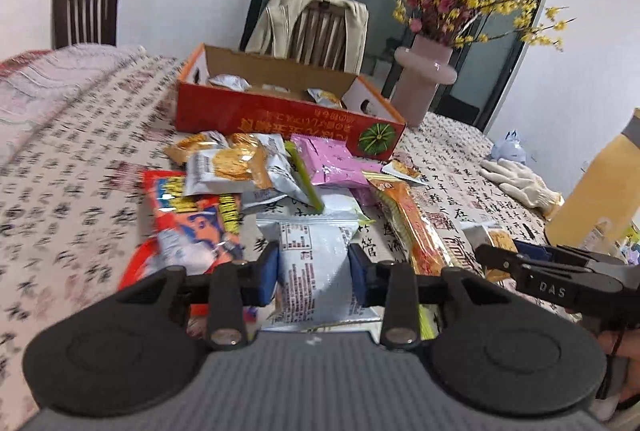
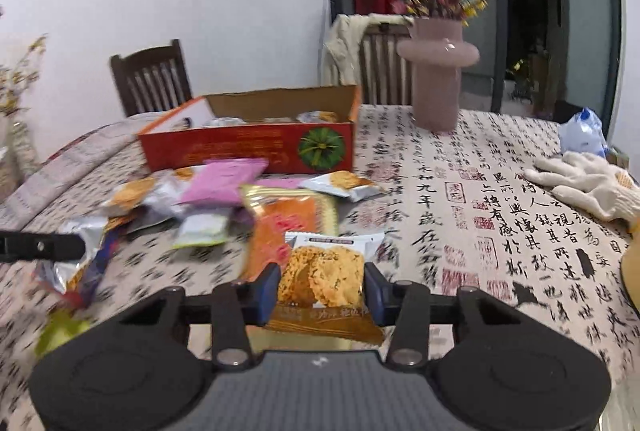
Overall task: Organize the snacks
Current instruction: 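Grasp a white packet with the left gripper while the right grasps a cookie packet, then carry both packets into the orange box and open both grippers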
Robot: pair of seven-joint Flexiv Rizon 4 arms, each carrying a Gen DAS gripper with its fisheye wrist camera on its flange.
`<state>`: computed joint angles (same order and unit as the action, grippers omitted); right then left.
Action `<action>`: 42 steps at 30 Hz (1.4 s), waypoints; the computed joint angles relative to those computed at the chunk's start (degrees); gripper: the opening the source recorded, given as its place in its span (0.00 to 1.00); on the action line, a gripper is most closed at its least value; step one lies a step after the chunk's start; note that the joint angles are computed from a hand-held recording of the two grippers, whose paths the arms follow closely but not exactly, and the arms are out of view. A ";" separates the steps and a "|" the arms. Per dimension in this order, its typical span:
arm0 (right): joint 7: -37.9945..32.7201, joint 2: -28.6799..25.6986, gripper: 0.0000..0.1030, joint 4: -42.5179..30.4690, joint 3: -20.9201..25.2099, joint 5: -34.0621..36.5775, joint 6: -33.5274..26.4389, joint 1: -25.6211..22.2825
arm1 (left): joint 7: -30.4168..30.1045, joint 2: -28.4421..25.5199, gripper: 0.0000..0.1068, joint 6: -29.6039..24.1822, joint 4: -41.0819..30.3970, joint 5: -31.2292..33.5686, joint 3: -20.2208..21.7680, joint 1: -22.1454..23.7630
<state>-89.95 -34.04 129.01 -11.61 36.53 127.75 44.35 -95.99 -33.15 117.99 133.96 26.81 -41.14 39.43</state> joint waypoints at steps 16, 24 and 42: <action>-15.08 9.32 0.42 4.61 6.27 19.36 9.96 9.54 | -12.01 10.42 0.35 8.01 7.72 13.80 0.02 11.93; -22.08 10.91 0.42 -0.46 9.32 19.15 5.57 4.19 | -14.85 7.29 0.35 3.85 0.45 16.45 -1.49 10.88; -10.10 -2.43 0.42 -41.37 -1.32 -8.86 -34.10 -14.50 | 14.98 -21.57 0.35 -39.72 -59.49 -10.59 -6.23 -14.82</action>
<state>-100.05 -36.47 87.64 -12.93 27.67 93.65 29.85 -81.01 -54.72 78.26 74.48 16.22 -47.38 24.61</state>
